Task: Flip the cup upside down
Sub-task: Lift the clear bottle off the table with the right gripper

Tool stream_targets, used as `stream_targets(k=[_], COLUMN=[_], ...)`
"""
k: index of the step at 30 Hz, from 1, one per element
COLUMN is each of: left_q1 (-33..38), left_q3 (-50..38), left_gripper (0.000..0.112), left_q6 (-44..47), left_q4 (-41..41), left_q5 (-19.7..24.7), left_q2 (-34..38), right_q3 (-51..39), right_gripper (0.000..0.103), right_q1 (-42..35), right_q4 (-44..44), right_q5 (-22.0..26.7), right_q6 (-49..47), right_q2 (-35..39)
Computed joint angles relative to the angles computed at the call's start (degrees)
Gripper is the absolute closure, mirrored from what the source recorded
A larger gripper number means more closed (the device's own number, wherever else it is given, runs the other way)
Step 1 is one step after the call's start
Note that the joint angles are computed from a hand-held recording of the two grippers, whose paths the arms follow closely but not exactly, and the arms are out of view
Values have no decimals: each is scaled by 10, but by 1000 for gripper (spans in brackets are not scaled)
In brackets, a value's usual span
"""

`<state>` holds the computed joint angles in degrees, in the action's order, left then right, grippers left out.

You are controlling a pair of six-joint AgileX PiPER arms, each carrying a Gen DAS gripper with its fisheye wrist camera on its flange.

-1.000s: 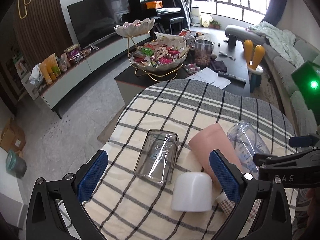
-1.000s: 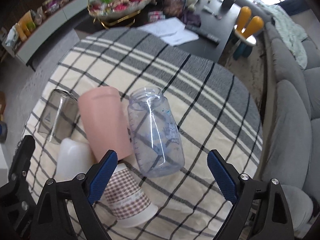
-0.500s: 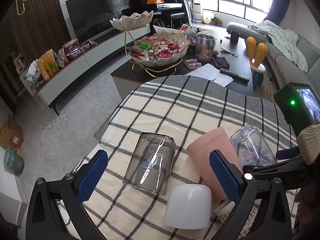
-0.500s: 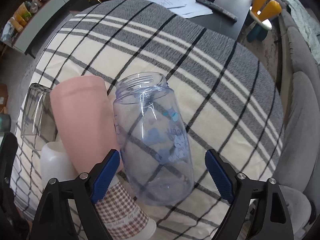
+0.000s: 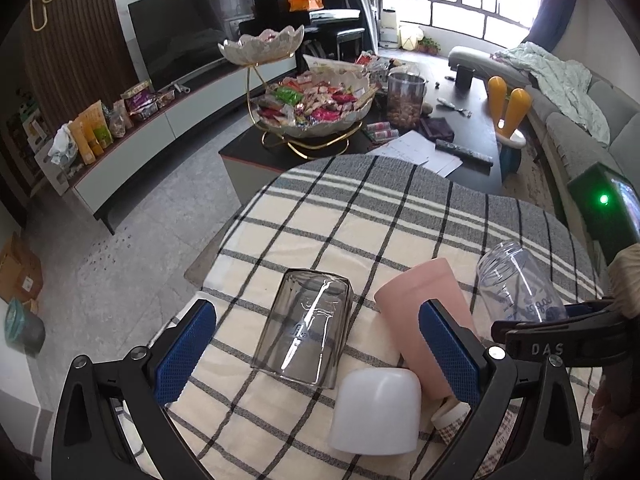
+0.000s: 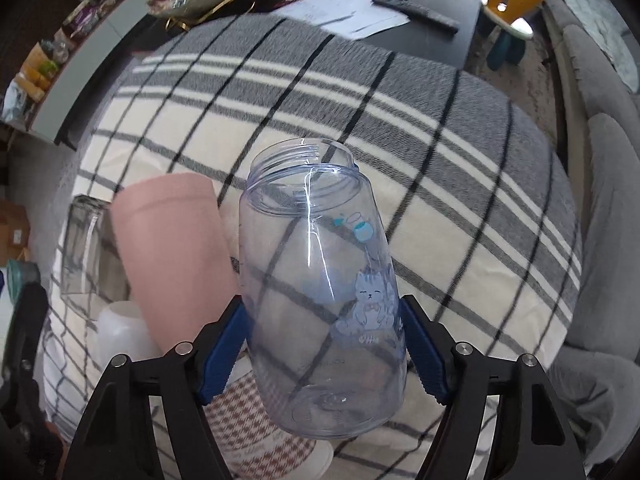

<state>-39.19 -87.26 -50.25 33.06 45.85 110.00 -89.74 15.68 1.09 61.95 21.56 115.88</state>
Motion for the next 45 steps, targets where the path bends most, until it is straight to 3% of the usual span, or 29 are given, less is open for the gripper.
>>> stream_targets(k=[8,17,21,28,38,45], left_q1=[23,128,191,296,371,404], left_q3=[110,249,307,365,399,408], left_gripper=[9,9,9,9,9,9], left_q6=[29,207,360,646,801,860], left_q4=[26,-69,-179,-415,-519,-560], left_q5=[-58,-147,-181,-182,-186,-183], left_q2=[-117,-261,-315,-354,-359,-349], right_q3=[113,238,261,261,249,233], right_gripper=[29,29,28,28,28,28], right_q1=[61,212,296,380,424,433], right_q4=[-12,-46,-104,-151,-207,-218], right_q5=[-67,-185,-220,-261,-330,-316], right_q6=[164,476,632,788,921,935], right_q2=[-125,-211,-203,-148,-80,-59])
